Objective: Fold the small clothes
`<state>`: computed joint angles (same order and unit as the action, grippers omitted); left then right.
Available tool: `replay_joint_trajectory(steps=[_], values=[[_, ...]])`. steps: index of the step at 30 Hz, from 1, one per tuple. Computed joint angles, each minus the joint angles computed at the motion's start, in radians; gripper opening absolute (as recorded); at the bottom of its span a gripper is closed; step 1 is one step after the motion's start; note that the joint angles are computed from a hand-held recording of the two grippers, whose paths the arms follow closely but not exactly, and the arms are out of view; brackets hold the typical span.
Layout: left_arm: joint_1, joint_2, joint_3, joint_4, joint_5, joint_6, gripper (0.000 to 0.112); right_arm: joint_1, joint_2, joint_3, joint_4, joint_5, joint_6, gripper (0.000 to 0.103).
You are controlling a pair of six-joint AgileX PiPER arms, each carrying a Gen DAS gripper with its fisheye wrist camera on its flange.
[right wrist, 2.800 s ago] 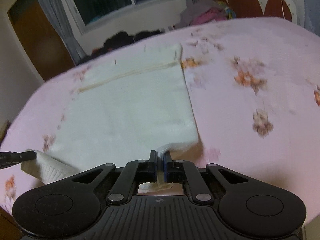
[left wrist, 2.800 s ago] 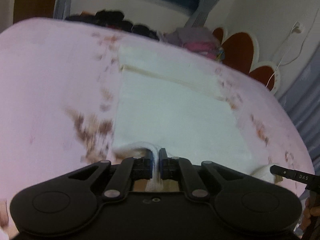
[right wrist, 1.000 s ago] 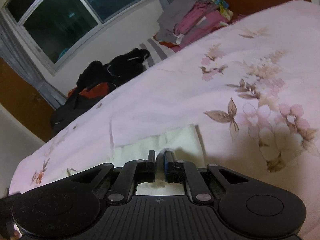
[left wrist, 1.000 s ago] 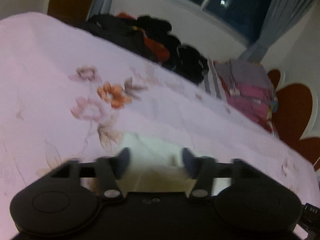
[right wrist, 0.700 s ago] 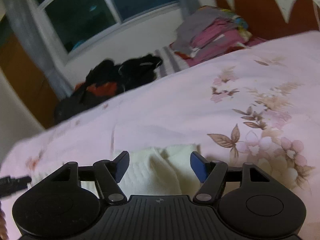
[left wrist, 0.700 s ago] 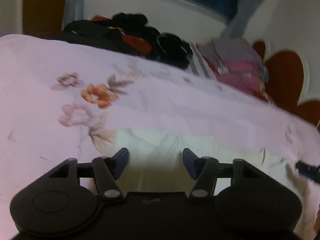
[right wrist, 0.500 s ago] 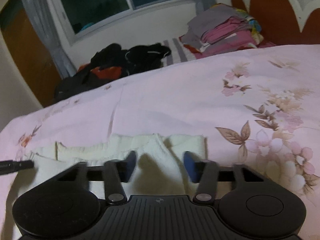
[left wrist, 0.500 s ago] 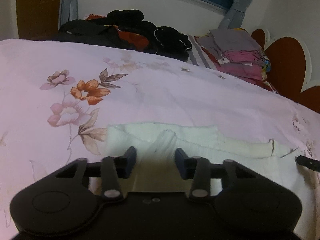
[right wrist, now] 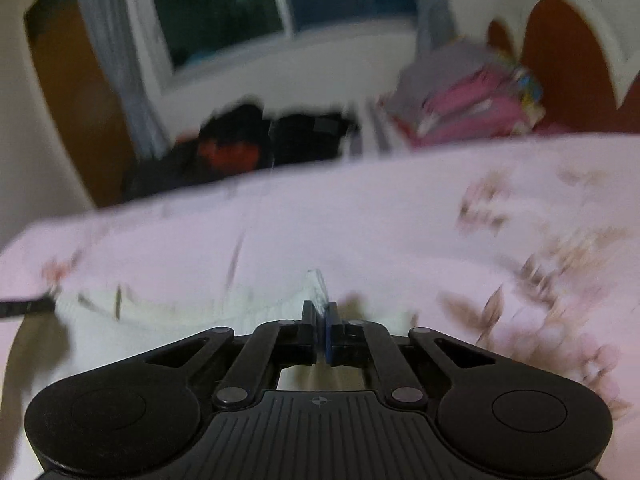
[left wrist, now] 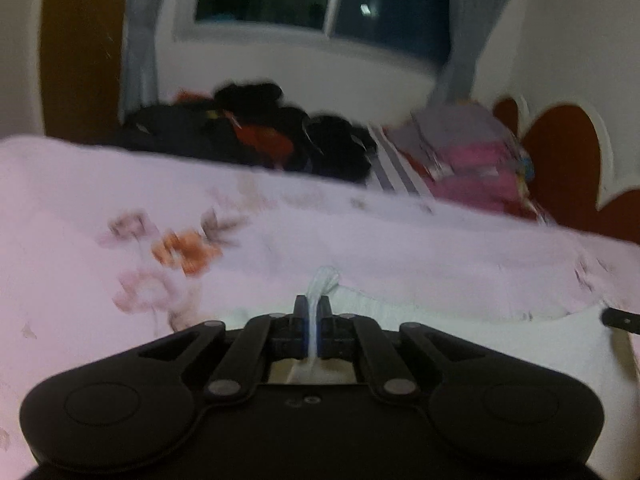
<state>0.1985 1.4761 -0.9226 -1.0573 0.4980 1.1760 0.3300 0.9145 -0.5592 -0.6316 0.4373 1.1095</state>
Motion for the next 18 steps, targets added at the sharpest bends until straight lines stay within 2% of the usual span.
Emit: replay_joint_trajectory(steps=[2, 5, 8, 11, 12, 14, 16, 18], values=[[-0.027, 0.027, -0.015, 0.053, -0.038, -0.082, 0.003, 0.009, 0.042, -0.008, -0.061, 0.001, 0.07, 0.003], [-0.073, 0.051, 0.0, 0.146, -0.1, -0.168, 0.003, -0.044, 0.114, -0.02, 0.1, -0.032, -0.071, 0.003], [-0.079, 0.065, 0.011, 0.186, -0.118, -0.184, 0.006, -0.048, 0.13, 0.001, 0.082, -0.039, -0.039, 0.003], [-0.084, 0.071, 0.002, 0.244, -0.125, -0.219, 0.013, -0.05, 0.106, 0.011, 0.077, -0.02, -0.04, 0.004], [-0.085, 0.068, -0.003, 0.273, -0.127, -0.246, 0.021, -0.037, 0.1, 0.007, 0.047, 0.001, -0.008, 0.005], [-0.078, 0.065, -0.012, 0.314, -0.116, -0.293, 0.027, -0.015, 0.072, 0.005, -0.001, 0.039, 0.043, 0.012], [-0.068, 0.056, -0.019, 0.355, -0.095, -0.338, 0.043, 0.019, 0.044, -0.001, -0.037, 0.08, 0.091, 0.037], [-0.057, 0.038, -0.011, 0.353, -0.091, -0.34, 0.054, 0.079, 0.026, -0.014, -0.087, 0.129, 0.149, 0.041]])
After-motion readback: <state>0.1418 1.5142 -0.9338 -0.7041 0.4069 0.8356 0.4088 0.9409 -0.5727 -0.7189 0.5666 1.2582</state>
